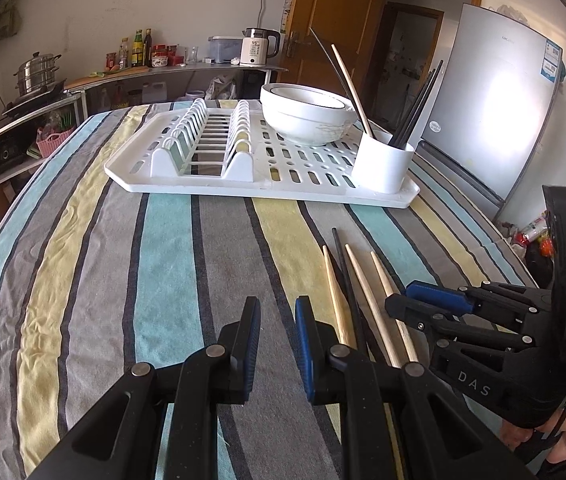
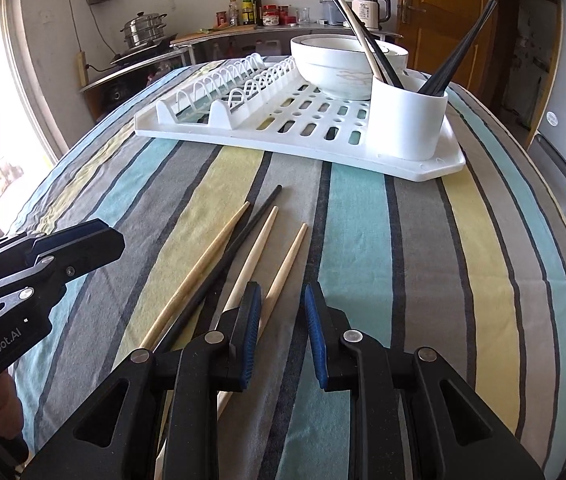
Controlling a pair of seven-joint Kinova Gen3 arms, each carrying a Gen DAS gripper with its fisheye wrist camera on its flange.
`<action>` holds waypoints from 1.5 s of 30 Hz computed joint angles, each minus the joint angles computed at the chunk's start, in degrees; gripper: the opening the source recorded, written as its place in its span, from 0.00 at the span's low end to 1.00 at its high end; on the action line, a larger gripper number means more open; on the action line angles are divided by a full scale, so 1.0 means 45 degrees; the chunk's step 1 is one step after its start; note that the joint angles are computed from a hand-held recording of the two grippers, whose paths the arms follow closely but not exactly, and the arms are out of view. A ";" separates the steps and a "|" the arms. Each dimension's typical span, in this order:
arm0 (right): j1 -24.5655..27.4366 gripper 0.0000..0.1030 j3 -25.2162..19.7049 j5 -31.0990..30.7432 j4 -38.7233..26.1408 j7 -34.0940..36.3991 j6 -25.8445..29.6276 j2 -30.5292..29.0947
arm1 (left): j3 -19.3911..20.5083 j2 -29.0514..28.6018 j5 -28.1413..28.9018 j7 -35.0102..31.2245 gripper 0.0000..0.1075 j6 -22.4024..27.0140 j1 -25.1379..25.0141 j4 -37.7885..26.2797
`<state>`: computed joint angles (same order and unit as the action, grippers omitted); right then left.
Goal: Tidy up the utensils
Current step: 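Grasp a wooden chopstick with the left tool while the right tool grasps another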
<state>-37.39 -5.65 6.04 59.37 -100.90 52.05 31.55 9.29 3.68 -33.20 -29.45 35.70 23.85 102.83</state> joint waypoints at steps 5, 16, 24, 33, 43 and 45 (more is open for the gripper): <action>0.0060 0.23 0.0068 0.0083 0.0096 -0.0013 0.0056 -0.0082 | 0.0001 0.0260 0.1482 -0.1731 0.16 -0.0074 -0.0343 -0.0367; 0.1013 0.21 0.0101 -0.0100 -0.0359 0.1181 0.0562 0.0120 | -0.0459 0.2058 0.4422 -0.5471 0.16 0.0878 -0.0552 -0.2673; 0.1586 0.17 -0.0106 -0.0790 -0.1399 0.1891 0.0764 0.0786 | -0.1017 0.2903 0.3543 -0.5457 0.16 0.1626 0.0326 -0.3836; 0.1903 0.11 -0.0279 -0.1643 -0.2237 0.3118 0.1334 0.1229 | -0.1301 0.2918 0.2189 -0.5454 0.06 0.1822 0.0967 -0.3685; 0.1211 0.11 0.0439 -0.1071 -0.2460 0.1230 0.2150 0.1143 | -0.1282 0.2398 0.1374 -0.4608 0.06 0.2175 0.0962 -0.3022; 0.1186 0.12 0.0289 -0.0991 -0.2566 0.1345 0.2098 0.1227 | -0.1190 0.2319 0.1501 -0.4647 0.06 0.2077 0.0803 -0.2931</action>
<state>-32.05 -4.35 1.58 47.83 -94.85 61.49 37.08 3.94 14.12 -26.45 -50.36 45.05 27.47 89.65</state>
